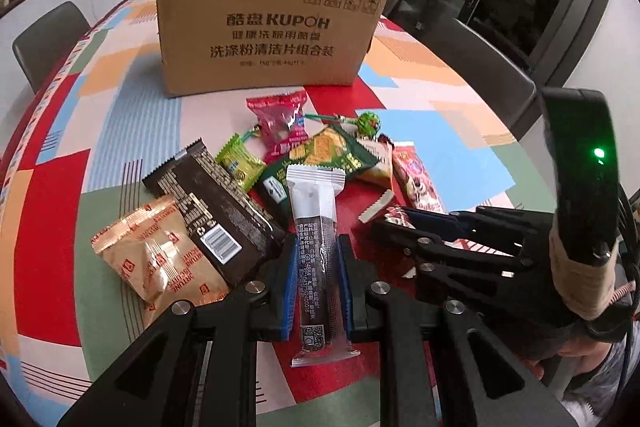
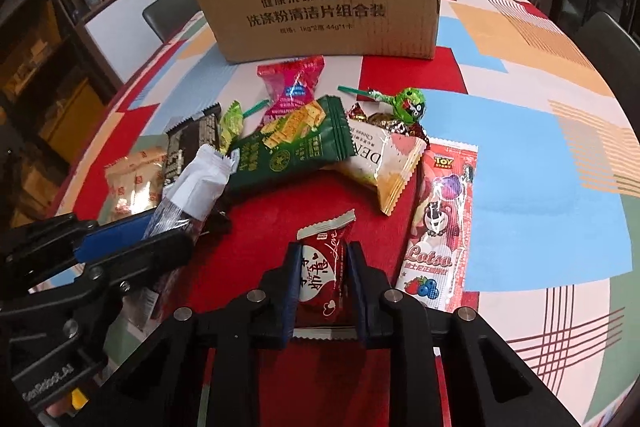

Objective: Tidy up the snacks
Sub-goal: 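Lift the dark bar with the left tool while the right tool grasps the red-and-white candy packet, then carry both snacks over the cardboard box and open both tools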

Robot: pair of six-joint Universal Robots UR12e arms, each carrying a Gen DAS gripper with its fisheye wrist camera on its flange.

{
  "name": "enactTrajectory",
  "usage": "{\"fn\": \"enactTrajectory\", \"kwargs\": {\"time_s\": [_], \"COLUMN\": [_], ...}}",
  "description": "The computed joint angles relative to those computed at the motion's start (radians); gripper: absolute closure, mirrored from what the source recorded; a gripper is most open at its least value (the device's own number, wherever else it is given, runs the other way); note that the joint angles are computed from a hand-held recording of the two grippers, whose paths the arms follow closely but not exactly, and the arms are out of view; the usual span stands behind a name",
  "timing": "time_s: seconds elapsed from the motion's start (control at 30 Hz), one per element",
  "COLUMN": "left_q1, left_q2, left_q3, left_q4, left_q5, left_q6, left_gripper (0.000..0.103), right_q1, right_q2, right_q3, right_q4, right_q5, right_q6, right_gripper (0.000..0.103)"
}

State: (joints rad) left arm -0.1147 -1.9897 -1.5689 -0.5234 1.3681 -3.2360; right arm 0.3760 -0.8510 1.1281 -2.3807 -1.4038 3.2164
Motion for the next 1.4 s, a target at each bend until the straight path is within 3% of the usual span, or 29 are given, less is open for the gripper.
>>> {"fn": "enactTrajectory", "kwargs": {"time_s": [0.33,0.73,1.13,1.4], "left_q1": [0.001,0.003,0.019,0.031], "left_q2": [-0.003,-0.031,-0.097,-0.145], "left_q3": [0.05,0.144,0.282,0.38], "left_q4": [0.018,0.081,0.12,0.089], "left_q5": [0.014,0.057,0.089,0.092], "left_q6": [-0.01,0.005,0.019,0.021], "left_gripper": [0.084,0.084,0.084,0.084], "right_q1": [-0.014,-0.026,-0.029,-0.034], "right_q2": [-0.019,0.016,0.097,0.179], "right_q3": [-0.002,-0.106,-0.289,-0.464], "right_q4": [-0.087,-0.176,-0.244,-0.194], "right_q5": [0.043,0.053,0.004,0.015], "right_q6": [0.028,0.037,0.025,0.035], "right_gripper": [0.079,0.079,0.079,0.079]}}
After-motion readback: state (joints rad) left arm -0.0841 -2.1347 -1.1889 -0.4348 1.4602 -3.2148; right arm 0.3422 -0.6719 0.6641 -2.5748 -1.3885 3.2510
